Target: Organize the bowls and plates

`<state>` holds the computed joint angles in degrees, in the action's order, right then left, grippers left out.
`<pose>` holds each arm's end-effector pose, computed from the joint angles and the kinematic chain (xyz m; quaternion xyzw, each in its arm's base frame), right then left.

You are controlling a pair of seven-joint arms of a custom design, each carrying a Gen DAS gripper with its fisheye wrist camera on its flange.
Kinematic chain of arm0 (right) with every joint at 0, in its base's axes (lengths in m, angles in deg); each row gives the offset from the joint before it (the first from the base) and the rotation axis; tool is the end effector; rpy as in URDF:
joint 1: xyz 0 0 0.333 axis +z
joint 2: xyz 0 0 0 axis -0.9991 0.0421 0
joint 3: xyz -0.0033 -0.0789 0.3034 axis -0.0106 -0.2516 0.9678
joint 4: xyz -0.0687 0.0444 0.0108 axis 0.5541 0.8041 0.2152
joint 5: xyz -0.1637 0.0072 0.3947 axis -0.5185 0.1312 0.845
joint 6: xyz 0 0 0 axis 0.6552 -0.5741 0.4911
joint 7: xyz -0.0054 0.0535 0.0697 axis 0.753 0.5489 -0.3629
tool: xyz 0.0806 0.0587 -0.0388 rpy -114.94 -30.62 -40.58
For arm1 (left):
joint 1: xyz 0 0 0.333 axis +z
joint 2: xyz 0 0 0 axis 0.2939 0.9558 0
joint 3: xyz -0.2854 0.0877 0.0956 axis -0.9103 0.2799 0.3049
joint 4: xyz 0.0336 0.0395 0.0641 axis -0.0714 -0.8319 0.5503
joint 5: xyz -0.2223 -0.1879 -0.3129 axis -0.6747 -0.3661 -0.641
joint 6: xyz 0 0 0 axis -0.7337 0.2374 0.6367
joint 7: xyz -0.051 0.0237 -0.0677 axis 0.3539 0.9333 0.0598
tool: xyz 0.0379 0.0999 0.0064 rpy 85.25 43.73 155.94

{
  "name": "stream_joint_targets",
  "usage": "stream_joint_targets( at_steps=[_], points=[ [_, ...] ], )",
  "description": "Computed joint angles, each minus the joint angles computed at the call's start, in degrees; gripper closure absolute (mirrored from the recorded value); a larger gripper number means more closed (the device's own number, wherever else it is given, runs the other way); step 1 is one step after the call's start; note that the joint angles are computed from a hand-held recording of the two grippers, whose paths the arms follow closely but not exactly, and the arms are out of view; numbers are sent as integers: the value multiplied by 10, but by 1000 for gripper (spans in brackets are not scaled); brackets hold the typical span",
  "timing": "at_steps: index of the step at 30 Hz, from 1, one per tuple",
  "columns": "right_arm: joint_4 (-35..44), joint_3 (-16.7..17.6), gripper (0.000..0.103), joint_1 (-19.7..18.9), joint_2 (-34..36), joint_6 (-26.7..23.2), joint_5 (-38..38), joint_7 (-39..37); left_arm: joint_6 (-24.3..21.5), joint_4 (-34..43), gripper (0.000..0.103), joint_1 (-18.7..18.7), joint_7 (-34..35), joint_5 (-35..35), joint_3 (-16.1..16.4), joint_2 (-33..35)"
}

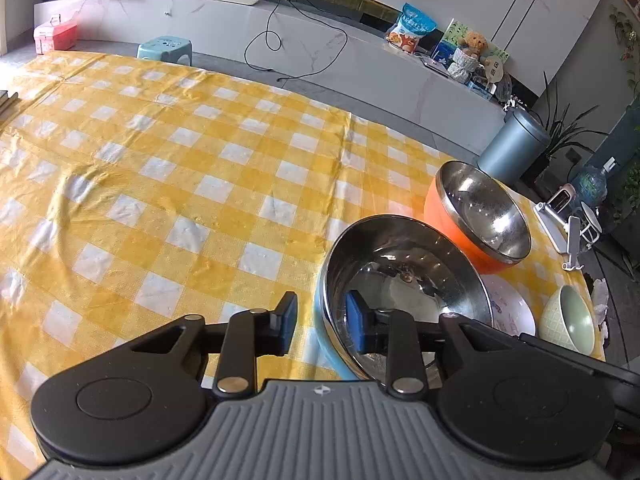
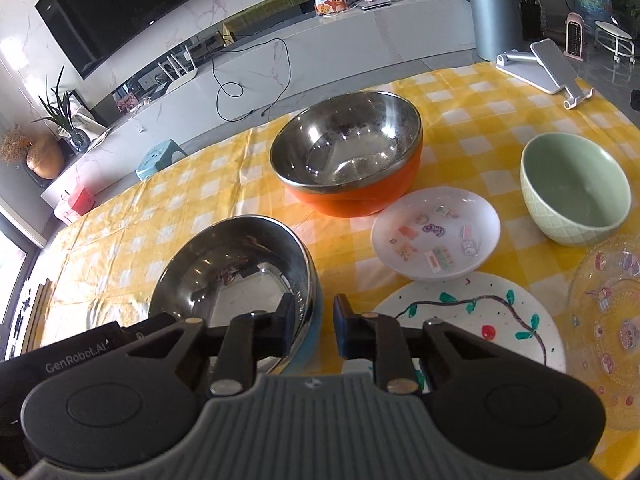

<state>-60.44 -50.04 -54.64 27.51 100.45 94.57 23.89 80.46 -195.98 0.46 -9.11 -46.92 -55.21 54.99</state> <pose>0.5366 0.4609 0.5232 -0.7409 0.5728 -0.0313 0.3493 0.4323 -0.3245 0.5459 -0.8488 0.4042 -0.2750 0.2011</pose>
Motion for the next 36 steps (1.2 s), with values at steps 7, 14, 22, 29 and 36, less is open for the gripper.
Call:
stream_joint_targets(
  at_steps=[7,14,22,29,36],
  points=[
    [0,-8,94,12,-7,-12,-36,35,-12,13,91,-5,14,-3,-3,2],
    [-62,11,94,2,-74,-2,-15,23,-50,-2,91,-22,-1,-14,-20,-53],
    [-157,38,94,0,-171,-1,40,-13,-89,-54,91,-47,-40,-53,-42,-144],
    [-224,51,94,3,-228,2,74,-29,-117,-72,91,-64,-66,-62,-64,-171],
    [-255,61,94,-1,-253,-12,64,-6,-107,-97,91,-84,-79,-77,-62,-181]
  ],
)
